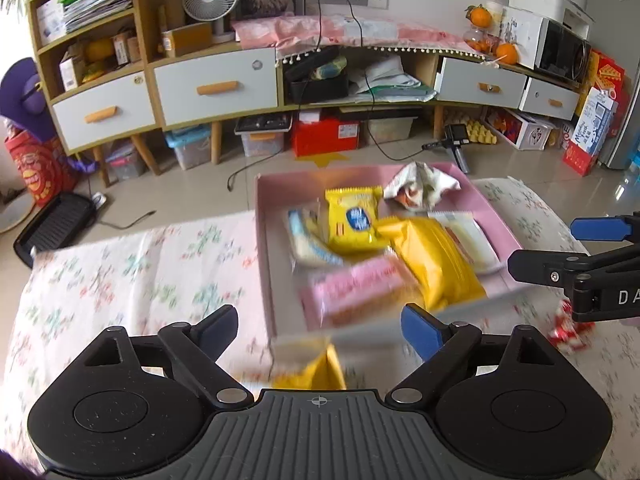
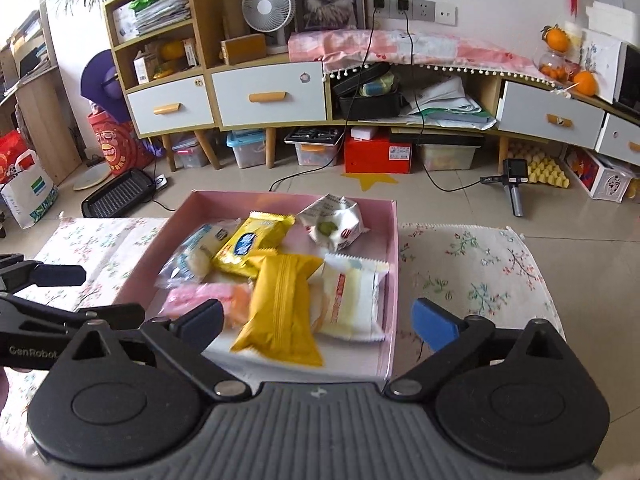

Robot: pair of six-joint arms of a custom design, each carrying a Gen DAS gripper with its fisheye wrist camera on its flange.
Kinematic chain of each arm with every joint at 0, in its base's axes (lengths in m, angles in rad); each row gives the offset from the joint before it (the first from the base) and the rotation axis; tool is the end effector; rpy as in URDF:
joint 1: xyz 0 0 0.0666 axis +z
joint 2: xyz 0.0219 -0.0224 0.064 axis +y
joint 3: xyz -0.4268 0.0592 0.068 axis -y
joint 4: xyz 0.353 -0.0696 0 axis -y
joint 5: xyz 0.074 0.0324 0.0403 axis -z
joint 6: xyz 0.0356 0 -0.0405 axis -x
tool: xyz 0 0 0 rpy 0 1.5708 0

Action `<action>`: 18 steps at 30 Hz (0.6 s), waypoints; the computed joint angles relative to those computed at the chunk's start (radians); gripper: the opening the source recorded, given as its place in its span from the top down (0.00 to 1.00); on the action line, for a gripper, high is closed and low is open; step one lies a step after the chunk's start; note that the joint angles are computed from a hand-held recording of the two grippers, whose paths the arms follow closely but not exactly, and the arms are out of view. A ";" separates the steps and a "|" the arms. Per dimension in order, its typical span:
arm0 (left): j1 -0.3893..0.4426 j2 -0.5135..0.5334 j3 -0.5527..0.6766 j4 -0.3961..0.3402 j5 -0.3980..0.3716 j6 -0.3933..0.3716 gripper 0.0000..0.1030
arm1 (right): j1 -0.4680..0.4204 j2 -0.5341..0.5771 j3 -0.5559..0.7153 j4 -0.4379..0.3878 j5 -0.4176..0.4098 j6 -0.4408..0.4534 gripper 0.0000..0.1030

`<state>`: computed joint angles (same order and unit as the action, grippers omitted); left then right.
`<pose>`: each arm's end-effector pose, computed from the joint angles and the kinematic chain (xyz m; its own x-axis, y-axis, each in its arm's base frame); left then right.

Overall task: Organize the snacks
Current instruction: 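Carry the stick pack into the box and release it while the right gripper drops the cake pack there, then withdraw both open grippers from the box back over the table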

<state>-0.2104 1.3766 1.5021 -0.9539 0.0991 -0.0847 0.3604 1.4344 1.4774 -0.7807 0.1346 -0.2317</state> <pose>0.4200 -0.0937 0.5259 -0.6949 0.2345 -0.6798 0.3332 0.9427 -0.0154 0.4366 0.1590 0.5042 -0.6715 -0.0099 -0.7410 -0.1052 0.9911 0.0821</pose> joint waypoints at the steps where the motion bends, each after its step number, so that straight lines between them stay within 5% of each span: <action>1: 0.002 -0.011 -0.003 -0.013 0.002 -0.006 0.10 | 0.008 -0.009 -0.006 -0.004 0.006 0.001 0.00; 18: 0.042 -0.216 -0.129 -0.108 -0.016 -0.075 0.04 | 0.133 -0.125 -0.067 -0.066 0.057 0.011 0.00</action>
<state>-0.1681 1.1610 1.3731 -1.0621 0.0831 -0.1598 0.4929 1.3099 1.4101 -0.8464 0.1916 -0.2209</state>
